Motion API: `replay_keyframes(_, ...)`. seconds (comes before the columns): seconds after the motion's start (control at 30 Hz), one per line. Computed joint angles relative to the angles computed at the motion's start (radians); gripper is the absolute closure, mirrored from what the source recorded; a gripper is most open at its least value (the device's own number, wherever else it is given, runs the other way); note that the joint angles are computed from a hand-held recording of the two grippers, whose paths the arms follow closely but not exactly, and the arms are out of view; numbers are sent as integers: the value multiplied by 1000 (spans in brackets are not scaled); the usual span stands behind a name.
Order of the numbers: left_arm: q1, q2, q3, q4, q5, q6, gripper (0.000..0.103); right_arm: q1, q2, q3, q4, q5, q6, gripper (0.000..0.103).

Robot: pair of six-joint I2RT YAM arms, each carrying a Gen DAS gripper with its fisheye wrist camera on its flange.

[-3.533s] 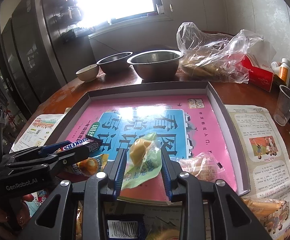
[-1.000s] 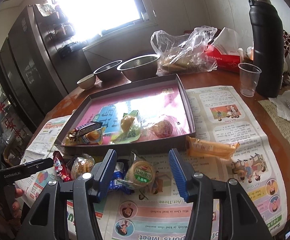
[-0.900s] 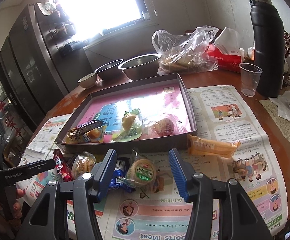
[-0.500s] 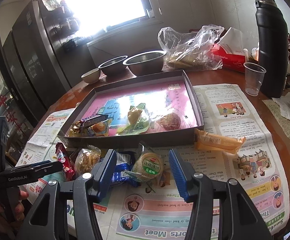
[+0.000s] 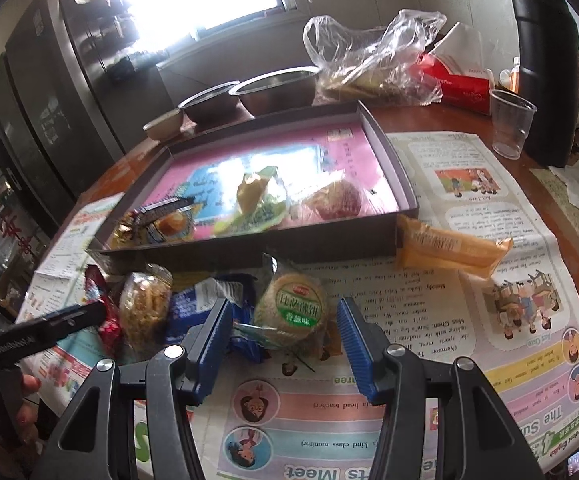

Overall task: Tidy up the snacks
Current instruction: 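Withdraw the left gripper from the tray toward the red-and-white candy bar, then close the left gripper on the red-and-white candy bar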

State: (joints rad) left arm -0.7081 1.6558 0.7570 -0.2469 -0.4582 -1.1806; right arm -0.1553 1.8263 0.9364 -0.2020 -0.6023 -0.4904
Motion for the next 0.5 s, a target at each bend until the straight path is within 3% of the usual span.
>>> replay_keyframes(0.23, 24, -29, -31, -11, -9, 3, 28, -1, 29, 2, 51, 54, 13, 49)
replay_keyframes(0.47, 11, 63, 70, -101, -56, 13, 28, 18, 13, -56, 152, 73, -8, 50)
replay_keyframes(0.5, 9, 78, 86, -117, -65, 16, 28, 26, 10, -71, 178, 87, -14, 54)
